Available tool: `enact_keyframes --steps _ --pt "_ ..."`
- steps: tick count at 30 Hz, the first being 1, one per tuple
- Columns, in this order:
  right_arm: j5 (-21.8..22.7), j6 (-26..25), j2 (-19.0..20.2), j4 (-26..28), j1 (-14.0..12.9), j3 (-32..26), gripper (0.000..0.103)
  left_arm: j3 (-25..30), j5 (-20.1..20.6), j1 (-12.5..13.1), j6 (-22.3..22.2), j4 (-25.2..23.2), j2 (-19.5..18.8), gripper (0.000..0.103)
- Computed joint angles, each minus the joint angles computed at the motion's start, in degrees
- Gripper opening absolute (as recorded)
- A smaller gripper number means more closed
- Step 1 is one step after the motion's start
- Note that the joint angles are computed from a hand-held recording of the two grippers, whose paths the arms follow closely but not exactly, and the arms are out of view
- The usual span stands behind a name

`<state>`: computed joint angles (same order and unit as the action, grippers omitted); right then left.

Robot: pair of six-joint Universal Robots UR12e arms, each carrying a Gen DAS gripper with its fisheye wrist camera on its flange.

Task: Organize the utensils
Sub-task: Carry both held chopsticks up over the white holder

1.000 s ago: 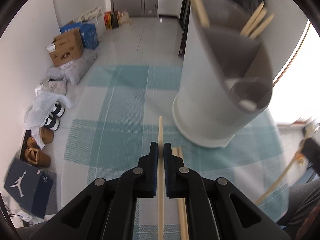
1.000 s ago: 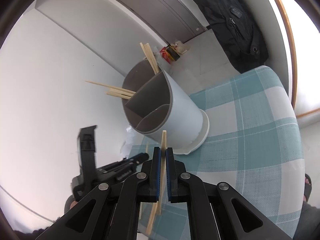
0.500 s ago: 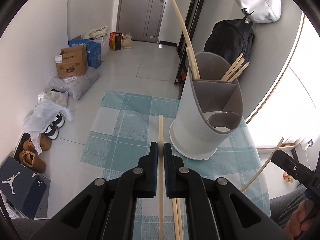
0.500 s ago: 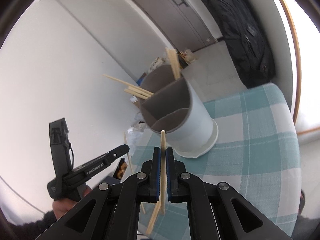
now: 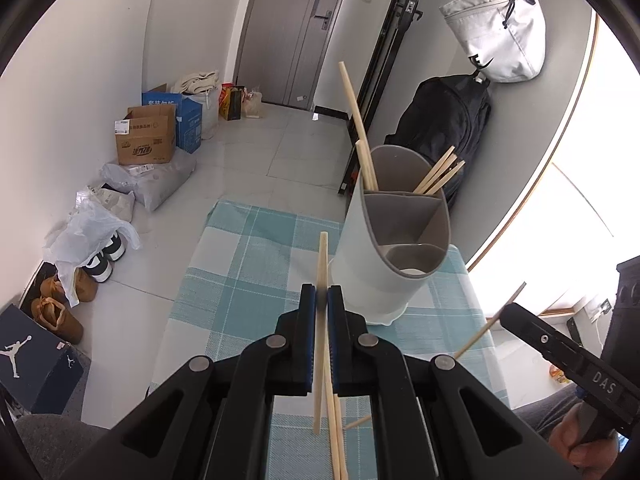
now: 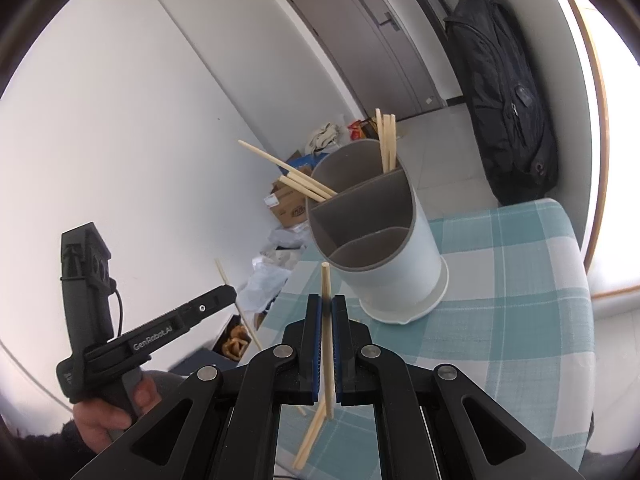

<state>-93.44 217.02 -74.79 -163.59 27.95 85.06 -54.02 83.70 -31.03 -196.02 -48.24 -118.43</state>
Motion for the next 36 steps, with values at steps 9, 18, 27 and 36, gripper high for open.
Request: enact_keyframes --steps 9,18,27,36 --pt "-1.4 -0.4 0.4 0.0 0.2 -1.4 0.004 1.0 -0.3 -0.4 3.9 0.8 0.0 0.002" --pt "-4.4 -5.0 0.7 2.0 0.6 -4.2 0.004 3.2 -0.3 -0.4 5.2 -0.3 -0.6 0.001" --pt "-5.1 -8.4 1.2 4.9 0.0 -8.9 0.004 7.7 -0.9 -0.7 6.1 -1.9 -1.9 0.001" --pt "-4.8 -11.2 3.0 8.8 -1.1 -15.8 0.004 18.9 1.0 -1.3 7.1 -4.9 -6.4 0.001"
